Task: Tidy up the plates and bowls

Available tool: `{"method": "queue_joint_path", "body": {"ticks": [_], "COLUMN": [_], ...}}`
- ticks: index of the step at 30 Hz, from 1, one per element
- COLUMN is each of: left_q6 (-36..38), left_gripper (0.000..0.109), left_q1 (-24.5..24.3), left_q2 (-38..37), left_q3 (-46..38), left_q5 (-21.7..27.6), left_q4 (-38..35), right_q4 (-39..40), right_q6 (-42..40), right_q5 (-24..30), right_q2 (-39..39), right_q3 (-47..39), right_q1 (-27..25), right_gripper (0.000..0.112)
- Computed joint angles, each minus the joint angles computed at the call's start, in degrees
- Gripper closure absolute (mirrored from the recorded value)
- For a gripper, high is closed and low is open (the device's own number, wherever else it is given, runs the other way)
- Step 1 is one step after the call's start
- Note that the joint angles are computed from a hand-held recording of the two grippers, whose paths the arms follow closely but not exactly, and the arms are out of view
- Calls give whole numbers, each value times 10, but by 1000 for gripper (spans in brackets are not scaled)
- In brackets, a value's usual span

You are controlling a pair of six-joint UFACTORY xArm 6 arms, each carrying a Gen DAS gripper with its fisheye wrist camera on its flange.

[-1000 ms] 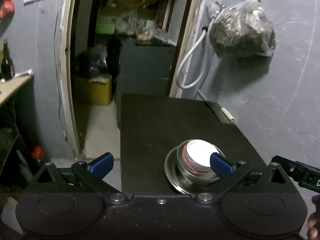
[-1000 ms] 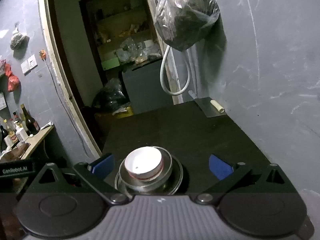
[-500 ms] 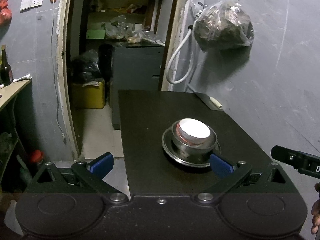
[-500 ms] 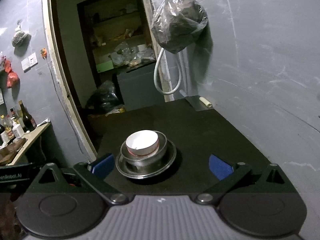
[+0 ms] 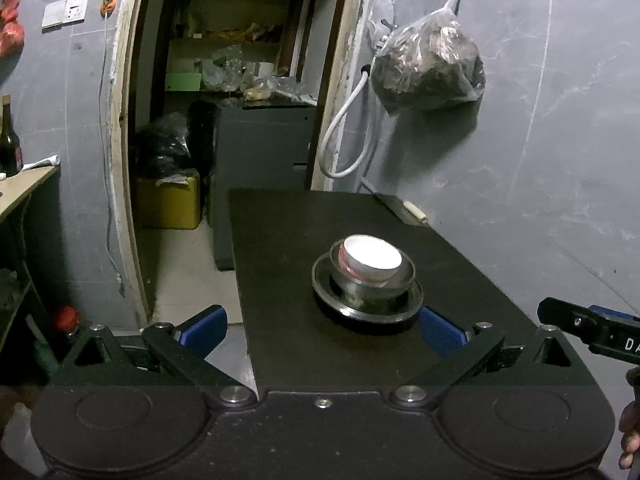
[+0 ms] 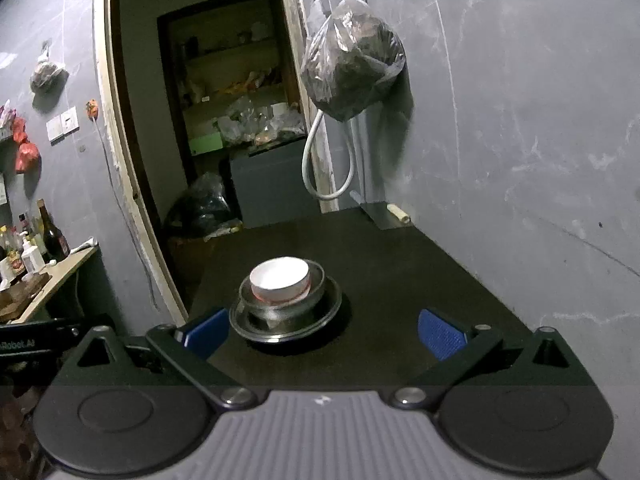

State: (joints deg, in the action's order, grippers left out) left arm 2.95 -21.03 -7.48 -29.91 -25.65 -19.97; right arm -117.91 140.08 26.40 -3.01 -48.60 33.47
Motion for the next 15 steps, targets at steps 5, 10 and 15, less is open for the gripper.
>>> {"method": "queue_joint_path", "body": {"ticks": [5, 10, 15], "left_q6": [52, 49, 48], "left_gripper": [6, 6, 6], "left_q1": [-17, -18, -23], "left_q2": [-5, -3, -4], "left_q3": [18, 29, 37], "left_q5": [-8, -3, 4], "left_q4": [-36, -37, -39], "right_q4": [-4, -3, 8], "right_q6": [4, 4, -4], "right_q5": [-4, -18, -23], "right_q2": [-3, 2, 1], "right_q3": [15, 22, 30], "right_q1": [5, 4, 3], "right_gripper": [9, 9, 9]}}
